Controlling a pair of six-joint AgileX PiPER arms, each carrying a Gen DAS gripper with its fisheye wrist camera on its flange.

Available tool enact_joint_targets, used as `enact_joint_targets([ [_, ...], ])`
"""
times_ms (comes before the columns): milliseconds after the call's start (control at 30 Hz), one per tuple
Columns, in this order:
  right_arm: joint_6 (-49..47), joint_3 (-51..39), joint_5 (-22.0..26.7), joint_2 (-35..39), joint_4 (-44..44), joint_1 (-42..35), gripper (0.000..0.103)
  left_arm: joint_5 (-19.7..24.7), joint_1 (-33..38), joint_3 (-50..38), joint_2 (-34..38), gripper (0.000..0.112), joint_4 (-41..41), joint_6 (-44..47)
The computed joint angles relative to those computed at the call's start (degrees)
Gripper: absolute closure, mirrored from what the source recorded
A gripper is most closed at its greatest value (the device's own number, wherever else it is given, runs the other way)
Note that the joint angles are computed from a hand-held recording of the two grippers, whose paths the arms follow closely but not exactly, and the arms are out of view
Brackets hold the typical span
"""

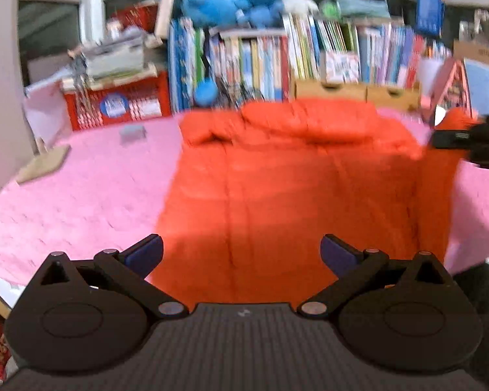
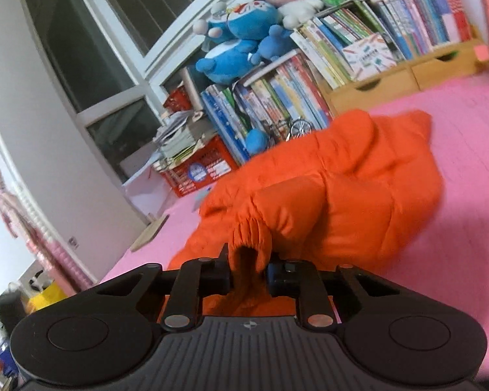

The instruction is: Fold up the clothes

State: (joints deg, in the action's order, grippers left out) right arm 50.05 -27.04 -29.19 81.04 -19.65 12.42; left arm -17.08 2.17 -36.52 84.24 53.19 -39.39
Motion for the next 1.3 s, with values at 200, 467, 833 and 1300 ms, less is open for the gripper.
enact_joint_targets([
  [200,4.7,-25.4,12.8,16.9,0.4,-1.6,0.085,-2.5,4.2,-0.6,-2.6,0.009,3.1,-3.2],
  [467,-27.6,-45.3,24.0,33.9,38.5,-2.2,0.085,-5.3,7.9,-3.0,-0.9,0.009,5.8,-5.4],
  [833,-29.4,-29.9,8.2,25.3,19.7,-2.0,0.040,1.1,3.0,-24.7,23.2,0.009,3.3,-15.1],
  [1300,-74.8,-24.9,6.4,23.2,42.0,-2.4,0.010,2.4,2.7,-28.8,29.5,0.009,7.8,-22.3],
])
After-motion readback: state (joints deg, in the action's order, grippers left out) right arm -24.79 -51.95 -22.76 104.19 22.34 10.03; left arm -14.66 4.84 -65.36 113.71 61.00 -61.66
